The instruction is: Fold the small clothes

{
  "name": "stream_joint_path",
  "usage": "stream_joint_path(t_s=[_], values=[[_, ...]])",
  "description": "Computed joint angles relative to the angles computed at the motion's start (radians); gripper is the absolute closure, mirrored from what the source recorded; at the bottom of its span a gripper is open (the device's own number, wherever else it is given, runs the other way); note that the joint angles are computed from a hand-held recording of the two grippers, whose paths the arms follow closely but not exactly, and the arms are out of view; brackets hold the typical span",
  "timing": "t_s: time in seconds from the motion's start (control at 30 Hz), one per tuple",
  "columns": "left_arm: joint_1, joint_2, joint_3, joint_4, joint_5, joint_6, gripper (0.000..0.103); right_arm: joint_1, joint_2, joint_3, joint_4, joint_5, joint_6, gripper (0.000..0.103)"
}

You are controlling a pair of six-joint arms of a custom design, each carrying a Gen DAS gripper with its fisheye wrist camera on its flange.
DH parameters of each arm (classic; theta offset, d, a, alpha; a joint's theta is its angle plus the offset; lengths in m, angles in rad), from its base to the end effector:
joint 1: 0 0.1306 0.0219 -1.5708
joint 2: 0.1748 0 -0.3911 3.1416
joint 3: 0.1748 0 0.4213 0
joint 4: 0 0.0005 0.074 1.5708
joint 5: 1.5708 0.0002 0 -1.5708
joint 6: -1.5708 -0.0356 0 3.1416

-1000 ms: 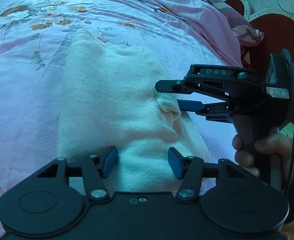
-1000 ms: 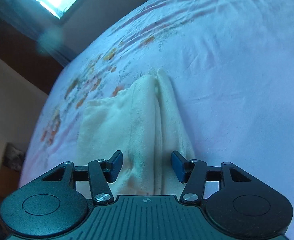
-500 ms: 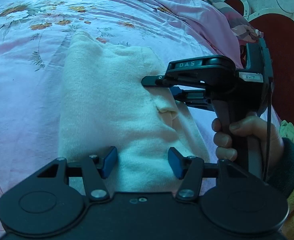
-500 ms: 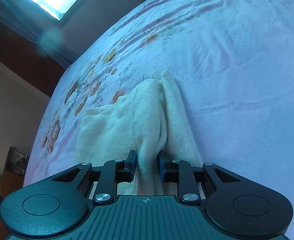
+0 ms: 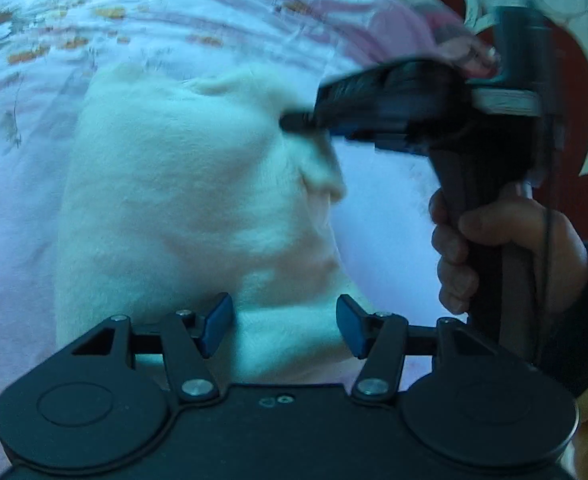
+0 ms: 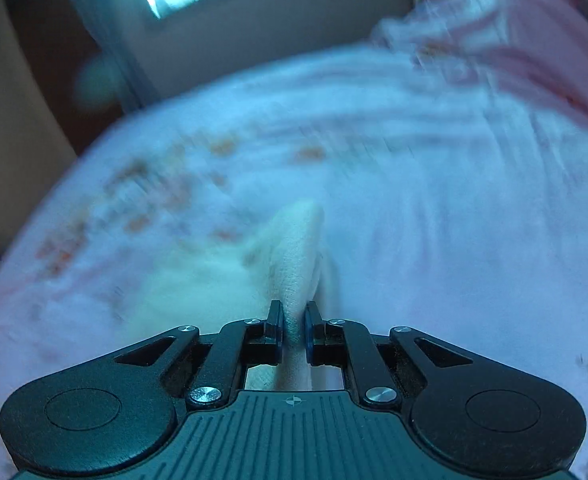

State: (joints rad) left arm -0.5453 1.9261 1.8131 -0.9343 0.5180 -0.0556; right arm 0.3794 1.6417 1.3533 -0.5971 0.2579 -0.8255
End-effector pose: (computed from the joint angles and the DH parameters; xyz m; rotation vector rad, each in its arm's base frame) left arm 0.5810 -0.3737 0.3295 0.9584 2.4612 -0.8483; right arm 0.5510 0.2094 0.3061 0.6465 2.3425 0.2313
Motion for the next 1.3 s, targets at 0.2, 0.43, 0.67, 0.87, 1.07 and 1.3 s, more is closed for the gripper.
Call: stream_joint_path(t_s=[0.2, 0.43, 0.67, 0.87, 1.07, 1.3], values=[[0.050, -0.045, -0.029, -0.011, 0.023, -0.036, 0.049, 0.022, -0.154, -0.176, 0.081, -0.030, -0.136, 0.065], [0.089, -0.120, -0.122, 0.073, -0.072, -0.029, 0.049, 0.154, -0.273, -0.263, 0.020, 0.015, -0.289, 0.065], [0.087, -0.094, -0.112, 0.057, -0.123, -0.018, 0.045, 0.216, -0.239, -0.230, -0.046, 0.024, -0.323, 0.091], [0.083, -0.108, -0.144, 0.088, -0.133, -0.019, 0.044, 0.259, -0.216, -0.192, -0.152, 0.124, -0.285, 0.099], [0.084, -0.083, -0.115, 0.044, -0.136, -0.014, 0.044, 0.252, -0.185, -0.173, -0.200, 0.089, -0.290, 0.102], [0.088, -0.091, -0.064, 0.112, -0.154, 0.013, 0.045, 0.231, -0.180, -0.103, -0.133, 0.219, -0.151, 0.102]])
